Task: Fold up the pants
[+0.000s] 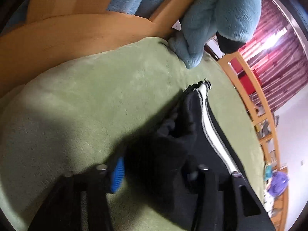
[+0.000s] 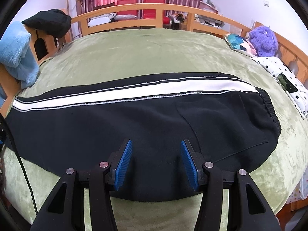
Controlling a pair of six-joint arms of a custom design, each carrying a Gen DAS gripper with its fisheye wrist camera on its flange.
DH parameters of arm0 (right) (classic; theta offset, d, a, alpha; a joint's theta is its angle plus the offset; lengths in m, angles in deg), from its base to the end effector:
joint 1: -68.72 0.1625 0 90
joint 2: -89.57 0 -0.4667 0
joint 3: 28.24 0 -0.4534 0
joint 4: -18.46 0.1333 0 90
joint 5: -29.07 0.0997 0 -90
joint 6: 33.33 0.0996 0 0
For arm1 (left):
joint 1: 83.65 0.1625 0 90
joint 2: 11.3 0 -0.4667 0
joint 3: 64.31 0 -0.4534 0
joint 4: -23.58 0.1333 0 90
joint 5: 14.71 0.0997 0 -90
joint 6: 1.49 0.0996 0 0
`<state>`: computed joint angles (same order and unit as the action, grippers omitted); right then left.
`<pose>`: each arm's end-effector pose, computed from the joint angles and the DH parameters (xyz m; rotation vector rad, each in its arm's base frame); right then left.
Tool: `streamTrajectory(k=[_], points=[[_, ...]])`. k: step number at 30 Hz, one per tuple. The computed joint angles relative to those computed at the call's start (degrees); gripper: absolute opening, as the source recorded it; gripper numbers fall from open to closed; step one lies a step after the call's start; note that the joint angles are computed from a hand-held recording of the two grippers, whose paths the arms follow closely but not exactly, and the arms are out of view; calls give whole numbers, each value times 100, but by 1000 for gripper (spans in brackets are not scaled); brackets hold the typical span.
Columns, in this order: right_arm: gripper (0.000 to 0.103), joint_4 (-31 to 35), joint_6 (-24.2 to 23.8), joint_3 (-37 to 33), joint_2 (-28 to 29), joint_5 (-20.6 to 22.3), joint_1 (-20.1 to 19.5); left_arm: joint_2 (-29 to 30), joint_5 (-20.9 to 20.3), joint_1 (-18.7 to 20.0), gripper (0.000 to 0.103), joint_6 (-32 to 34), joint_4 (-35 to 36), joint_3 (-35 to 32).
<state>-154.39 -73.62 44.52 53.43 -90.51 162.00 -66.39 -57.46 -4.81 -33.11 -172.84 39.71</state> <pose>0.1339 -0.8661 0.1794 0.6158 -2.2427 0.7418 0.0718 -0.7027 0.2511 -0.9461 2.1530 -1.5327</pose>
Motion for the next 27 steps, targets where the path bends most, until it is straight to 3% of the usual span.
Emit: streamTrajectory(k=[2, 5, 6, 7, 11, 16, 22, 27], points=[[52, -23, -17, 23, -1, -4, -2, 61, -169, 87, 57, 11, -27, -116], [52, 109, 97, 5, -5, 18, -14, 216, -86, 120, 54, -42, 12, -378], [52, 133, 131, 6, -6, 24, -14, 264, -17, 110, 34, 43, 52, -473], [52, 138, 151, 25, -17, 42, -18, 295, -90, 118, 23, 193, 4, -525], [52, 51, 37, 95, -64, 34, -26, 264, -5, -143, 21, 740, -669, -371], [52, -63, 11, 203, -209, 142, -90, 494, 345, -819, 21, 2127, -972, -781], [52, 3, 191, 432, -602, 586, -310, 1088, 329, -1464, 21, 2958, -563, -1629], [52, -177, 13, 702, -987, 842, -538, 2052, 459, -1892, 20, 3320, 115, -2690]])
